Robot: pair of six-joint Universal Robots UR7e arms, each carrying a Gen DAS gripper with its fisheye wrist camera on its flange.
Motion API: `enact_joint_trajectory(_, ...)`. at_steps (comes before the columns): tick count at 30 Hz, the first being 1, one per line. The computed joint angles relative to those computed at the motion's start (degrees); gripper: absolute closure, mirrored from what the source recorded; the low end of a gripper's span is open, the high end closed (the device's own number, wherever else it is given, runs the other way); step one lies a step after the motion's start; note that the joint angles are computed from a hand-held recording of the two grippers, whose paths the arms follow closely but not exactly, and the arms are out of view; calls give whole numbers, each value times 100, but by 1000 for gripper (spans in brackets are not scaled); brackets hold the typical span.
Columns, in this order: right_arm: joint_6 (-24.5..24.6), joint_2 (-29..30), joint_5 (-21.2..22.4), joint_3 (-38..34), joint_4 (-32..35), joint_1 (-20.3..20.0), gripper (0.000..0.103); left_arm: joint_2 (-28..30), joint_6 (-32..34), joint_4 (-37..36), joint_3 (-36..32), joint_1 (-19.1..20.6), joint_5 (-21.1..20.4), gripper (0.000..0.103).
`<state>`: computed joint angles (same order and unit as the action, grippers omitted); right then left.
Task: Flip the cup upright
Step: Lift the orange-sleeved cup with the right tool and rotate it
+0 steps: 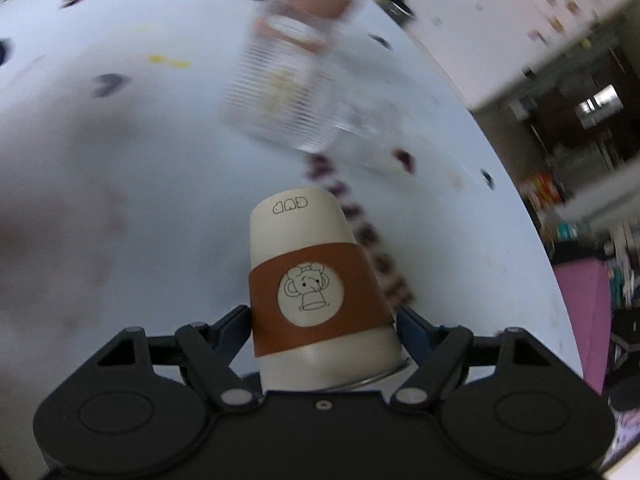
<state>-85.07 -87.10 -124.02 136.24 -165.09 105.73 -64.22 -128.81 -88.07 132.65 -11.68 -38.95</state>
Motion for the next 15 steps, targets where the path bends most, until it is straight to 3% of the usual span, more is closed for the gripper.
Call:
enact_joint_trajectory(5, -461, -840, 314, 570, 484, 140, 23, 29, -163, 215, -48, -113, -192, 0)
enact_joint_trajectory(10, -1150, -1865, 641, 1104, 973, 120, 23, -81, 148, 217, -14, 38, -63, 0)
enact_joint_trajectory(15, -1827, -2775, 892, 1484, 1346, 24, 23, -503, 995, -935, 400, 504, 178, 0)
